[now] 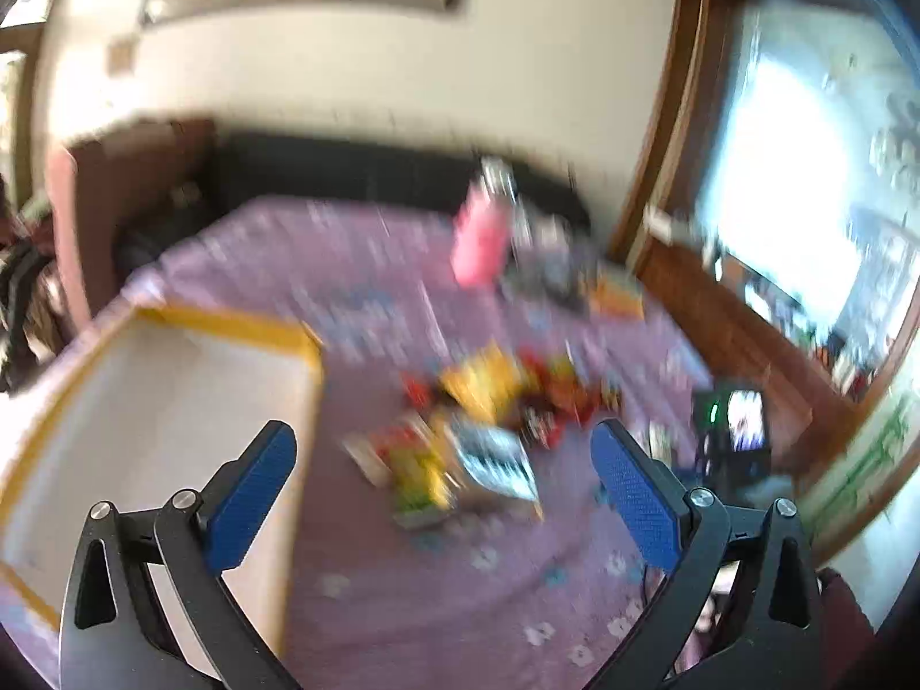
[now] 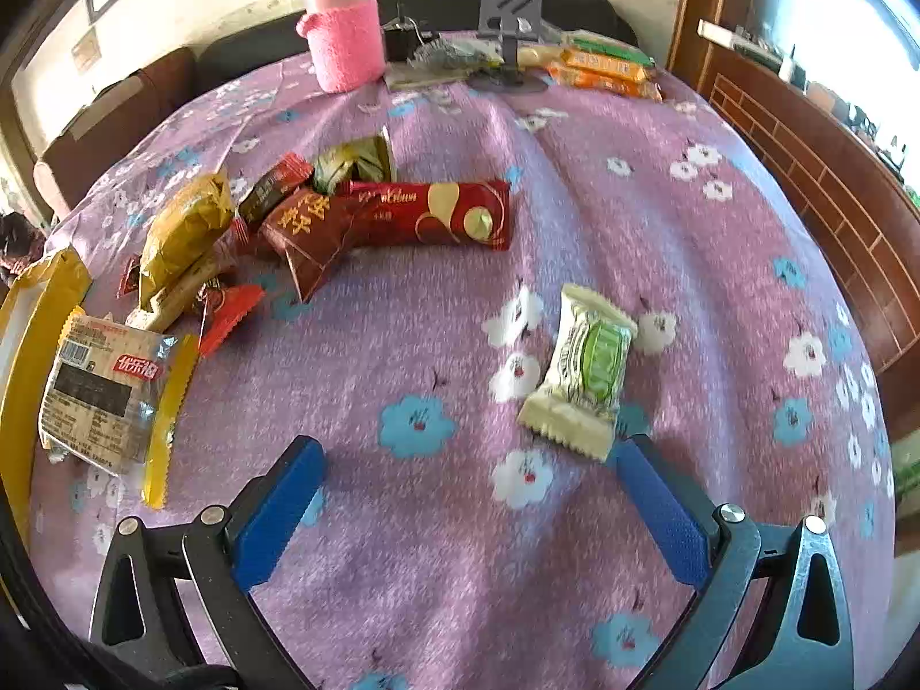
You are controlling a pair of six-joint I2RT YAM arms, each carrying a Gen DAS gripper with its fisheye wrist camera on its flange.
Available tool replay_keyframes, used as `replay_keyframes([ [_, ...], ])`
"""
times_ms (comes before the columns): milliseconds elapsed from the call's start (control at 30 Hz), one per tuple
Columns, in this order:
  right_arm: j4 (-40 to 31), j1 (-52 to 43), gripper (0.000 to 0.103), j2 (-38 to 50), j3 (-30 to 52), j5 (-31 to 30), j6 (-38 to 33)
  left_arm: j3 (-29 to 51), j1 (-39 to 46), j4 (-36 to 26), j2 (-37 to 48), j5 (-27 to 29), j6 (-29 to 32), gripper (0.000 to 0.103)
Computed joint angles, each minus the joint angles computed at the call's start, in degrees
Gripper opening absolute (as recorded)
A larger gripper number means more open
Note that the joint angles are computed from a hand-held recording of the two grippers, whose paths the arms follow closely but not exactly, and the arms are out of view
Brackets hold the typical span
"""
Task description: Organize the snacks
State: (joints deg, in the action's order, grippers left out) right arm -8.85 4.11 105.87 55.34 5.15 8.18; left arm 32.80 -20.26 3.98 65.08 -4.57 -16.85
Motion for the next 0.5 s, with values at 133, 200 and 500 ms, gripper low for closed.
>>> replay_keyframes([
  [133,2.58,0.35,0.103,-1.0,-2.31,0.26,-0.11,-0.13,7.82,-6.03,-0.51,4.42,0.38,0.103],
  [200,2.49,0.3,0.103,-1.12,-2.4,0.26,0.05,-1.17,10.15,-5.25,0.48,8.24,-0.62,0.103],
  [500,6.15,2.83,0.087,-12.98,-9.26,-7.24,-0.83,-5.59,12.89,-0.55,0.18,12.4,-1.24,0.103],
])
